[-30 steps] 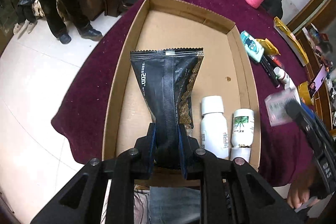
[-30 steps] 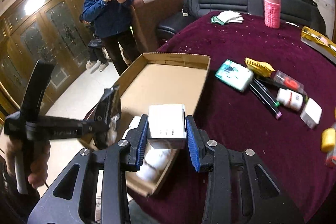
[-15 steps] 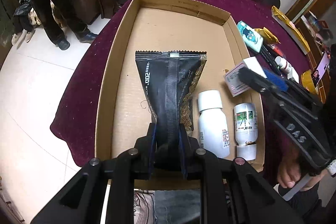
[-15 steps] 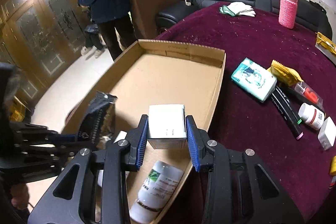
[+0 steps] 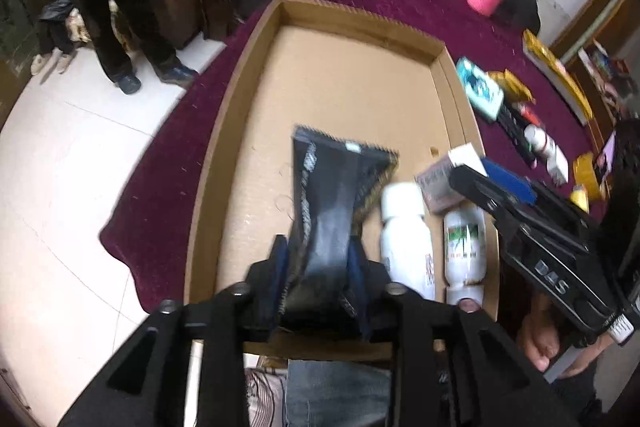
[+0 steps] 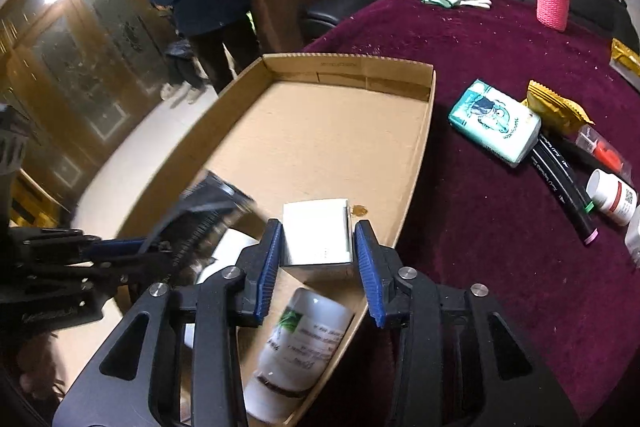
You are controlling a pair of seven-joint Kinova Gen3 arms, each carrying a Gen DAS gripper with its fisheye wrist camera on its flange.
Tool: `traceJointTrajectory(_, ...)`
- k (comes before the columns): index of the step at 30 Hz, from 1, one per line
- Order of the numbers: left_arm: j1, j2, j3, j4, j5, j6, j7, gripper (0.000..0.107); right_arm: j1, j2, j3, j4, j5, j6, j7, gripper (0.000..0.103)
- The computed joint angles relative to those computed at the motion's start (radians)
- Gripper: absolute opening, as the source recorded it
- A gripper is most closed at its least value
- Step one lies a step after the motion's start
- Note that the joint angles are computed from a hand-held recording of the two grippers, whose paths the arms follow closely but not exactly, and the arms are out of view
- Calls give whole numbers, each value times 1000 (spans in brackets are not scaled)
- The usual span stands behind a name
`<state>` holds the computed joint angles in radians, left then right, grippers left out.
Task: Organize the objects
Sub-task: 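Open both grippers to release the box and pouch in the tray, then grasp the white charger with the right gripper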
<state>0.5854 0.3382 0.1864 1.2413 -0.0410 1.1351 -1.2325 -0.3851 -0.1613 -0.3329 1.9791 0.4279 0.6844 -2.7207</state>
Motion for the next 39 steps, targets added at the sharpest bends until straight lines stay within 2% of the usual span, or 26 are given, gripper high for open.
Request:
traceJointTrajectory(2,14,-33,-14,36,-25,-51,45,56,10,-22,-22,12,38,-5,-47,51)
traceJointTrajectory(4,12,-65,-15,72,-34,-96,76,62,21,-50,-51,21,71,5,-89,53)
traceJointTrajectory(8,-19,-109,12,106,10,-146,68,65,32,-128,-62,54,39,-6,-84,53)
traceJointTrajectory(13,-7,-125,44,110,39,-171,58,66,-8,-261,-9,126,-103,-59,43,52)
traceJointTrajectory(20,75,-104,87,80,52,-167,43,66,56,-440,-48,205,-239,25,86,52)
traceJointTrajectory(27,155,-59,94,26,41,-150,43,66,121,-588,3,270,-346,119,147,52)
traceJointTrajectory(32,196,-3,81,-46,30,-102,60,66,158,-631,85,296,-380,139,227,52)
traceJointTrajectory(39,220,58,70,-110,49,-64,51,66,248,-628,146,315,-427,150,309,52)
